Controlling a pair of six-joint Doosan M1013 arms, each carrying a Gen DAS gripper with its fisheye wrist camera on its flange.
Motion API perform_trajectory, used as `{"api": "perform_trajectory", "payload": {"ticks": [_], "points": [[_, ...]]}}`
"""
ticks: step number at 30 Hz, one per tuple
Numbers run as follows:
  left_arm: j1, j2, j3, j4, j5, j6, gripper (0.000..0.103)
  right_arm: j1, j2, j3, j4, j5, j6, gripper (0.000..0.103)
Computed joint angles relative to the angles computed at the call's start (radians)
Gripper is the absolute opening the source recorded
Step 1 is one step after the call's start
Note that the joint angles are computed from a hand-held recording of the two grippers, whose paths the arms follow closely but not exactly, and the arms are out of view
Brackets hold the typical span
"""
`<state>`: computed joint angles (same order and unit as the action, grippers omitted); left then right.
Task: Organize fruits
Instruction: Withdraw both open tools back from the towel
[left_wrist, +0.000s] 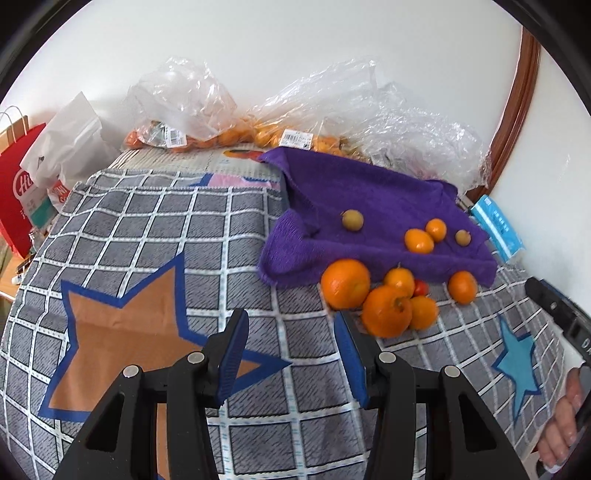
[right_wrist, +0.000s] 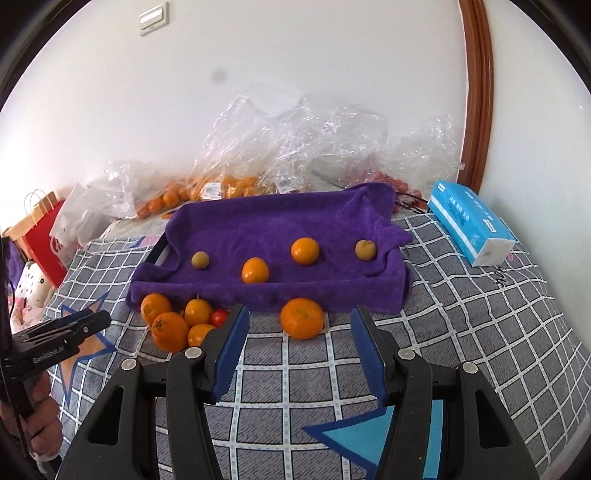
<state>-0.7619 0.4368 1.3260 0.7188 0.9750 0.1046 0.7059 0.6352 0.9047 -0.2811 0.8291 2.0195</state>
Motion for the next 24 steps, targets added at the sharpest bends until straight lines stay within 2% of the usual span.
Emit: {"api": "perform_trajectory", "payload": {"ticks": [7,12,15,18,20,24], "points": [[0.016,0.003,0.018,-0.066,0.005,0.012,0.045,0.004,-0.01,0.025,0.023,-0.017,-0.012,0.057],[0.004,0.004,0.037,-0.012,0.002,-0.008,0.045,0.004,-0.007,0.03,0.027,-0.031,-0.018,0.057],[0.008,-0.015,0.068,-0.008,-0.063,-0.029,0.045,0.009,0.006,0.019,-0.017,-0.009,0.01,0.057],[0.015,-0.039,0.109,0.014,-0.136,-0.101,0.045,0.003,0.016,0.012,0.011,0.006,-0.012,0.053],[0.015,-0.042,0.116,0.024,-0.15,-0.127,0.046,-0.002,0.021,0.01,0.032,0.01,-0.034,0.049],[0.012,-0.034,0.102,0.013,-0.155,-0.077,0.047,-0.009,0.042,-0.007,0.047,0.019,-0.046,0.045]]}}
